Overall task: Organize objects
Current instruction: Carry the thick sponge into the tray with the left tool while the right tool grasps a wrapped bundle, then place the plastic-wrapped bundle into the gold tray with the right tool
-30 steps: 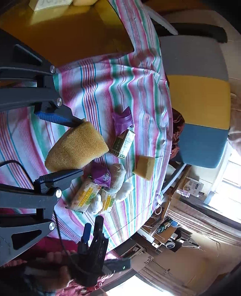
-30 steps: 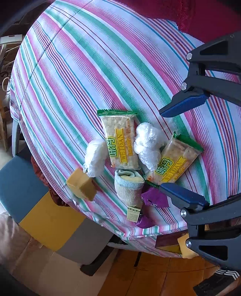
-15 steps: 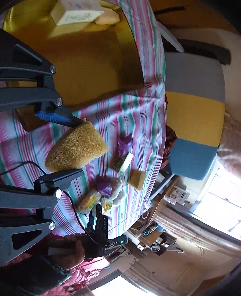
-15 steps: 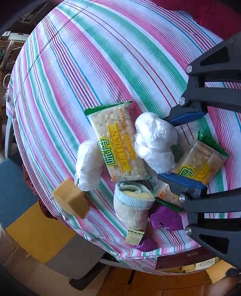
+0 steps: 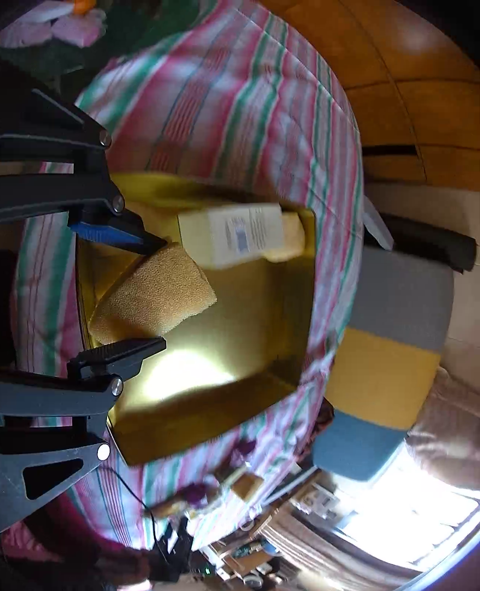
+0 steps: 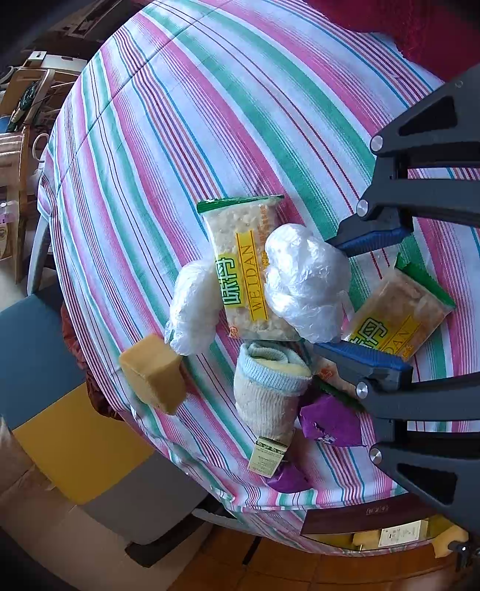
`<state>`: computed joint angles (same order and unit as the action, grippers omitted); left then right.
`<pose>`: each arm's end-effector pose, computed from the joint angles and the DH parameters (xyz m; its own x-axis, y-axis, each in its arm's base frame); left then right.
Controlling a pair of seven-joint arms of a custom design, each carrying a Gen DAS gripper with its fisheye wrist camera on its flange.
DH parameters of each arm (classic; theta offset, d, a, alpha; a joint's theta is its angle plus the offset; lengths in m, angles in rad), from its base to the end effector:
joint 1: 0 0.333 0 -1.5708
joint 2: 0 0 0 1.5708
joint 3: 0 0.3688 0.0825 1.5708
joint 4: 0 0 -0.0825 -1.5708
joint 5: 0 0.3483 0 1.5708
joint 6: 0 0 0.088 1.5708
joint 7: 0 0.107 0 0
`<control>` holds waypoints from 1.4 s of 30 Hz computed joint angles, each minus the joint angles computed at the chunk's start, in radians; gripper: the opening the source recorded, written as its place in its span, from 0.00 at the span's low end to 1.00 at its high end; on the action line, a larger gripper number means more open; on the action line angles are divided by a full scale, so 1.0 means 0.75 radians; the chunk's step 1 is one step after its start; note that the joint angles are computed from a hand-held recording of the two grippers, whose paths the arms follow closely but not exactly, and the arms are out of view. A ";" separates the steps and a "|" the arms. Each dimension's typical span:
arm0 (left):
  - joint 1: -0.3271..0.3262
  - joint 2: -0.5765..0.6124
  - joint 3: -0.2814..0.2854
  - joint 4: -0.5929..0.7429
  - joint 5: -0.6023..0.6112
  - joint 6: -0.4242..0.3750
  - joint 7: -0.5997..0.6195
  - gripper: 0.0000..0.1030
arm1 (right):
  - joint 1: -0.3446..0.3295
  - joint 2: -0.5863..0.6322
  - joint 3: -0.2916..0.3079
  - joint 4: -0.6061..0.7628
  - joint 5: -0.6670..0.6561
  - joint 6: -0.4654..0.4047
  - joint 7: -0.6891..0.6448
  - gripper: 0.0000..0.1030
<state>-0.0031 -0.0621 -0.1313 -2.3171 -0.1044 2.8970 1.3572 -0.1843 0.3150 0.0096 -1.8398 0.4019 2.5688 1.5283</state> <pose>0.5119 -0.0643 0.5165 0.1041 -0.9748 0.1971 -0.7997 -0.1999 -0.5662 0.6405 -0.1201 0.4712 -0.3379 -0.8872 -0.3141 -0.8228 0.4405 -0.3591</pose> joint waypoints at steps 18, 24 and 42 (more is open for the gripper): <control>0.022 0.092 0.056 0.059 0.389 -0.079 -0.226 0.57 | -0.014 -0.046 0.032 -0.059 0.111 0.108 -0.111 0.43; 0.056 0.030 0.046 -0.003 0.503 -0.023 -0.357 0.64 | -0.013 -0.078 0.047 -0.097 0.194 0.179 -0.206 0.43; 0.128 -0.045 -0.043 -0.049 0.419 0.198 -0.450 0.65 | 0.161 -0.267 0.116 -0.146 0.481 0.105 -0.856 0.43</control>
